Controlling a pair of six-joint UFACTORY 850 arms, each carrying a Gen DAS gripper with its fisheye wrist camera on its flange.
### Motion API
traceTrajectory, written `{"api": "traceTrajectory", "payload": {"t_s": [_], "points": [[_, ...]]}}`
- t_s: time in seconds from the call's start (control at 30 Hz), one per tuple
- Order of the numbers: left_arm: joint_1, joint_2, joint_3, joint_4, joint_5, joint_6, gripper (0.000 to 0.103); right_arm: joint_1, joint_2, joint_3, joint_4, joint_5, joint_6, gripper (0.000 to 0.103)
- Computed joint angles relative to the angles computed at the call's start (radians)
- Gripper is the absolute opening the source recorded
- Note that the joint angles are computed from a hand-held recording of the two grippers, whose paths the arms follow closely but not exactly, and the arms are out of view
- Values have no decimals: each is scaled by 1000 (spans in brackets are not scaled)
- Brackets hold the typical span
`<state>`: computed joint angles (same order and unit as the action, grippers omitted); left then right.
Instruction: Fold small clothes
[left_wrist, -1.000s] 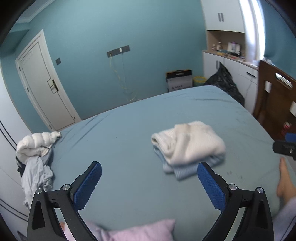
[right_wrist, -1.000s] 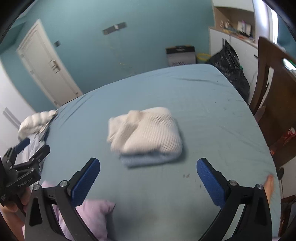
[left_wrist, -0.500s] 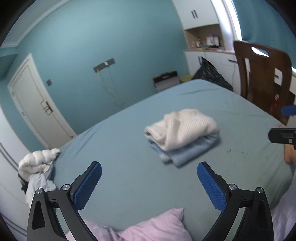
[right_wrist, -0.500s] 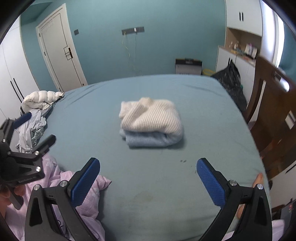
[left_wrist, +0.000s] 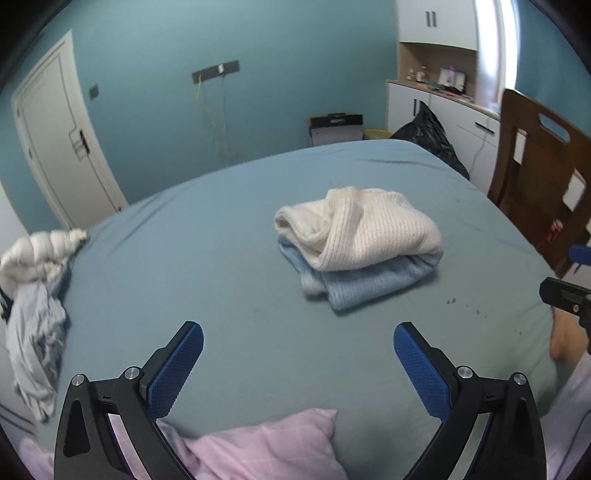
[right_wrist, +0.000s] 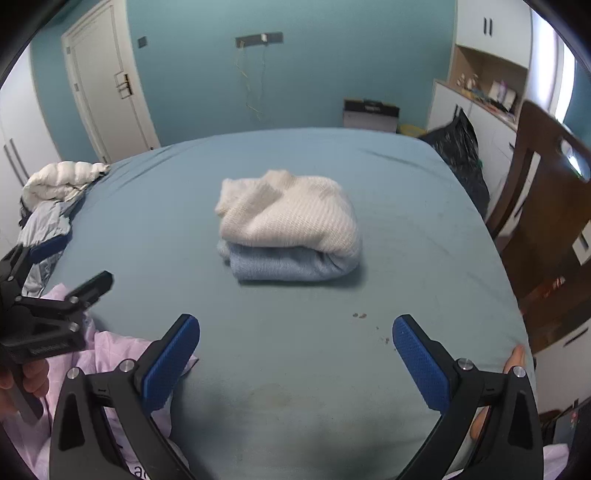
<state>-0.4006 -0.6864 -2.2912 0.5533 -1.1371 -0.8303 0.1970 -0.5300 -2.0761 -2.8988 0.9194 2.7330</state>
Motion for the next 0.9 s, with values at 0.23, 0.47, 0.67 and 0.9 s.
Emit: {"api": "traceTrajectory", "payload": {"t_s": [0.23,0.47,0.67,0.9], "points": [[14,20,44,-29,6,-41,103,-3,-12,-9,-67,-14,77,102],[13,45,71,-27,27,-69,103,-14,-1,-9,-69,-5,83,102],[-3,49,71,9,21,-65,103,-9,23,15,-89,-38,76,102],[-14,57,78,48,32,-59,103,1,45,41,-98,-64,53,102]]}}
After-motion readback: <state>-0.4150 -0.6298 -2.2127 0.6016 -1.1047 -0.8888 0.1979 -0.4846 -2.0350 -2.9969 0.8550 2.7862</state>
